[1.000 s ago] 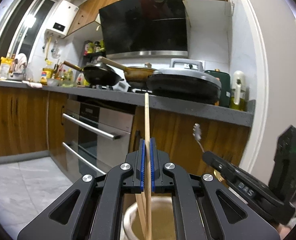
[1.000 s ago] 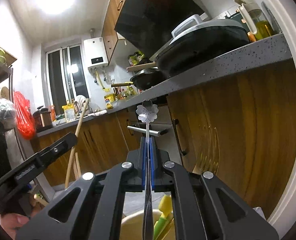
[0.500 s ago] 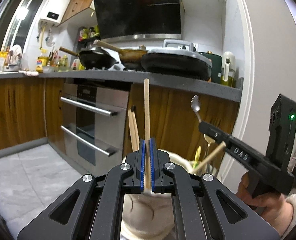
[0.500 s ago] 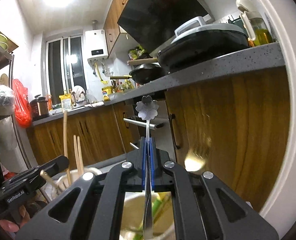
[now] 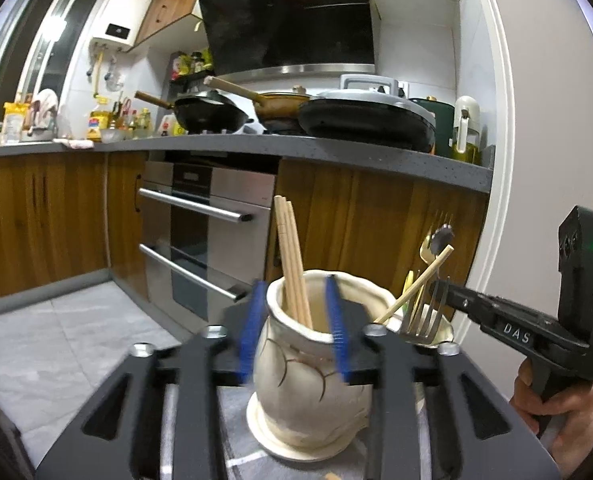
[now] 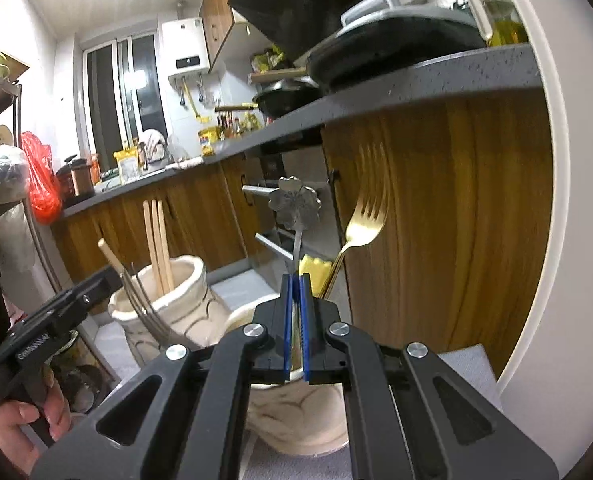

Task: Organize utensils
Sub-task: 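Lower the chopstick into the tall pot and open left while right releases the spoon into the short pot, then withdraw both open grippers from the holder toward the remaining utensils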

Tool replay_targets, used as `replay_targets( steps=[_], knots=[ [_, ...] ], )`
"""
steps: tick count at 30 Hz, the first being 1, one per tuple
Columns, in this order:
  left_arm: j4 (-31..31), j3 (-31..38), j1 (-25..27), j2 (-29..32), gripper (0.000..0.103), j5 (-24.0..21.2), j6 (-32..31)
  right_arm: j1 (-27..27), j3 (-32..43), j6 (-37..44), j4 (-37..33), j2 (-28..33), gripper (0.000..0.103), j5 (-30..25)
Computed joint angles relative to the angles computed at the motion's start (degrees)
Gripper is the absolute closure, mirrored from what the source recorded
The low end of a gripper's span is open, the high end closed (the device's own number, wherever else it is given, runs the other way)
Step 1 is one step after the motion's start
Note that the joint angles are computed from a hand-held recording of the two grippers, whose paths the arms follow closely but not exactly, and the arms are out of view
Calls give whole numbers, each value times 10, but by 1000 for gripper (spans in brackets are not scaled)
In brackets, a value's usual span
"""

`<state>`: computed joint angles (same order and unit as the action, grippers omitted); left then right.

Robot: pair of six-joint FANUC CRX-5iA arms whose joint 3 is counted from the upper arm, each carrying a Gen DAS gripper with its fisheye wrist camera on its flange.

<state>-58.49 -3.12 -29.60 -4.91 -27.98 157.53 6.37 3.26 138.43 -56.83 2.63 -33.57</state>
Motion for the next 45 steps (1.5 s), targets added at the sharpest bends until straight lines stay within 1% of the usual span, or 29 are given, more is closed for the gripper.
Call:
replay_targets(
  steps=[1,2,3,4,5,6,7,9,10,12,13,14,15,16,19,20,21,22,27,31,33,35,37,38,40,42,45],
  knots=[
    [-2,1,-2,0,63,-5,0,2,-2,-2,6,-1,98,2],
    [-5,2,-5,-1,59,-14,3,3,-2,-2,9,-2,98,2],
    [-12,2,-10,-3,53,-23,11,2,-5,1,7,-5,96,4],
    [-15,3,-14,-4,49,-30,13,-1,-7,4,2,-8,87,1],
    [-15,4,-15,-5,44,-34,12,-7,-8,12,-9,-10,81,-6],
    [-21,5,-21,-7,38,-42,16,-11,-7,15,-15,-10,69,-10],
    [-30,7,-27,-8,35,-51,22,-14,-8,19,-20,-12,66,-13],
    [-57,10,-47,-11,22,-78,42,-19,-12,22,-23,-17,65,-15],
    [-67,12,-54,-11,20,-89,50,-24,-12,25,-29,-20,63,-19],
    [-83,16,-68,-11,10,-112,62,-39,-13,32,-46,-23,50,-33],
    [-97,20,-79,-11,9,-131,71,-48,-13,38,-56,-25,45,-42],
    [-111,22,-90,-10,7,-150,83,-56,-15,43,-63,-28,43,-47],
    [-120,24,-98,-9,5,-165,90,-61,-17,47,-68,-30,37,-49],
    [-122,26,-102,-9,5,-173,93,-68,-19,54,-75,-33,30,-52],
    [-110,30,-106,-10,5,-191,87,-90,-22,71,-96,-40,15,-67],
    [-105,31,-106,-10,5,-194,83,-99,-24,77,-103,-42,12,-74],
    [-101,31,-107,-10,5,-195,80,-103,-24,77,-105,-44,6,-77],
    [-94,32,-107,-10,5,-197,74,-111,-25,82,-110,-45,5,-83],
    [-43,27,-106,-12,5,-203,37,-131,-24,96,-105,-45,5,-109],
    [-9,24,-112,-11,5,-216,6,-129,-26,89,-69,-45,5,-108],
    [20,20,-108,-11,5,-214,-7,-123,-31,61,-39,-45,5,-108],
    [62,18,-99,-6,5,-212,-30,-112,-29,14,-1,-38,5,-116],
    [90,17,-96,1,5,-217,-47,-103,-28,-19,33,-32,5,-128],
    [97,18,-99,6,5,-225,-51,-98,-31,-32,48,-33,5,-127],
    [122,28,-100,21,5,-248,-67,-75,-45,-70,102,-37,5,-113],
    [136,29,-101,29,5,-256,-71,-55,-61,-99,146,-44,5,-98],
    [171,37,-96,46,5,-269,-89,-36,-78,-146,199,-49,5,-91]
  ],
)
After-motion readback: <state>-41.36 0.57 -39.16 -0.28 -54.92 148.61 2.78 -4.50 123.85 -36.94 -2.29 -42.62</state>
